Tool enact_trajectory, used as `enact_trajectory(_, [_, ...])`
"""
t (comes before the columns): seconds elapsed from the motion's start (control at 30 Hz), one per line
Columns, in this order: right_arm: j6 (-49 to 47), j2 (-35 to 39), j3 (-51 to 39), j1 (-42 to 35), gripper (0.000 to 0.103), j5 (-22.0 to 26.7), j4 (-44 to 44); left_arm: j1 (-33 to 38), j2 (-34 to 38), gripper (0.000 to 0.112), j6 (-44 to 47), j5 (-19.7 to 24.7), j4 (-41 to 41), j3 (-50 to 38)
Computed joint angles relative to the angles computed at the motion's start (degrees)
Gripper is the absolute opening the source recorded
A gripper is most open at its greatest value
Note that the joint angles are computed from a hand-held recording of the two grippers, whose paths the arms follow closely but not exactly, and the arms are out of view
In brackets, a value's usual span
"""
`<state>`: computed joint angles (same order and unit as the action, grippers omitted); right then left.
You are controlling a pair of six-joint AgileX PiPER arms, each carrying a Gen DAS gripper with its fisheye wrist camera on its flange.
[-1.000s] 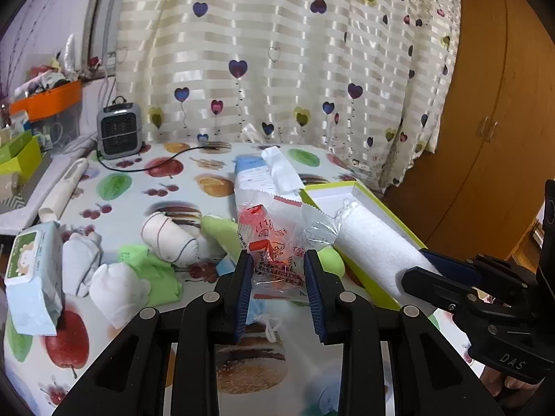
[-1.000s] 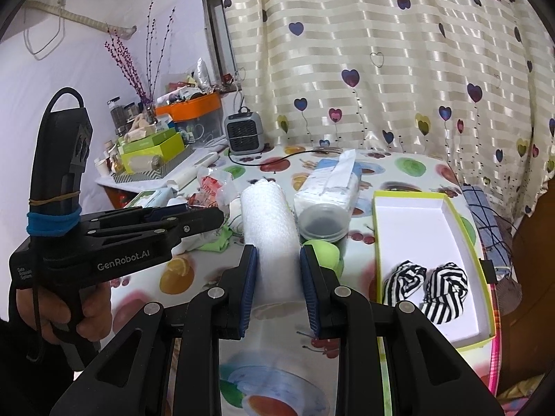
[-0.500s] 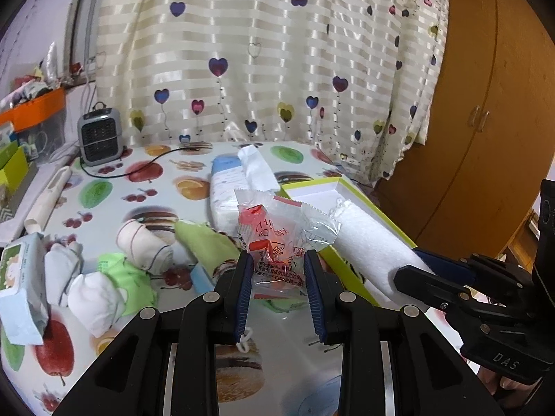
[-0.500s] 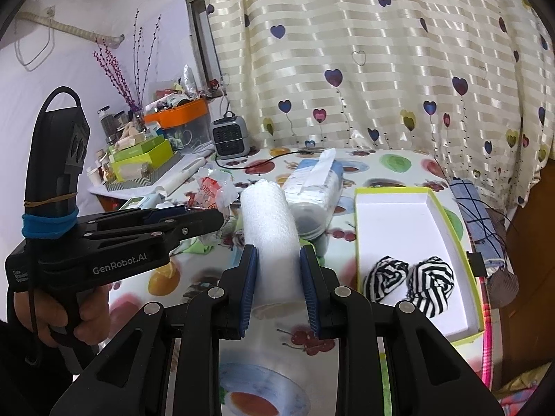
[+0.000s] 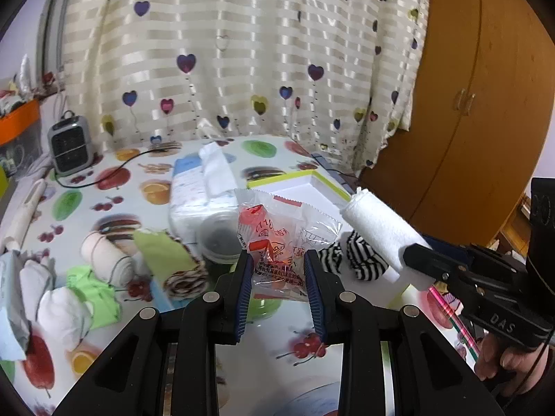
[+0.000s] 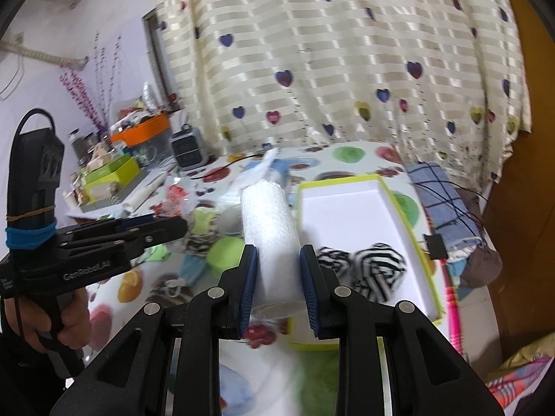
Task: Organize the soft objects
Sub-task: 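Lift the towel and candy bag and carry both toward the tray, then lower the candy bag into the tray with the left tool while the right tool lowers the towel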
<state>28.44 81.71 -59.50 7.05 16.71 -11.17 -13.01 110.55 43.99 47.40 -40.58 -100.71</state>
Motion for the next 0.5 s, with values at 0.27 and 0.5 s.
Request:
enact_trajectory(0.27, [-5.75,-0.18,2.38,-5.79,0.027,-1.44,6.92,-3.1,1.97,0.028,-1.34,0.34,1.85,-2.22])
enact_trajectory(0.5, [-12.48,1.93,3.39,-9.79,0.027,-2.59,14.63,-5.82,4.38,0.028,-2.19,1.55,3.49,-4.4])
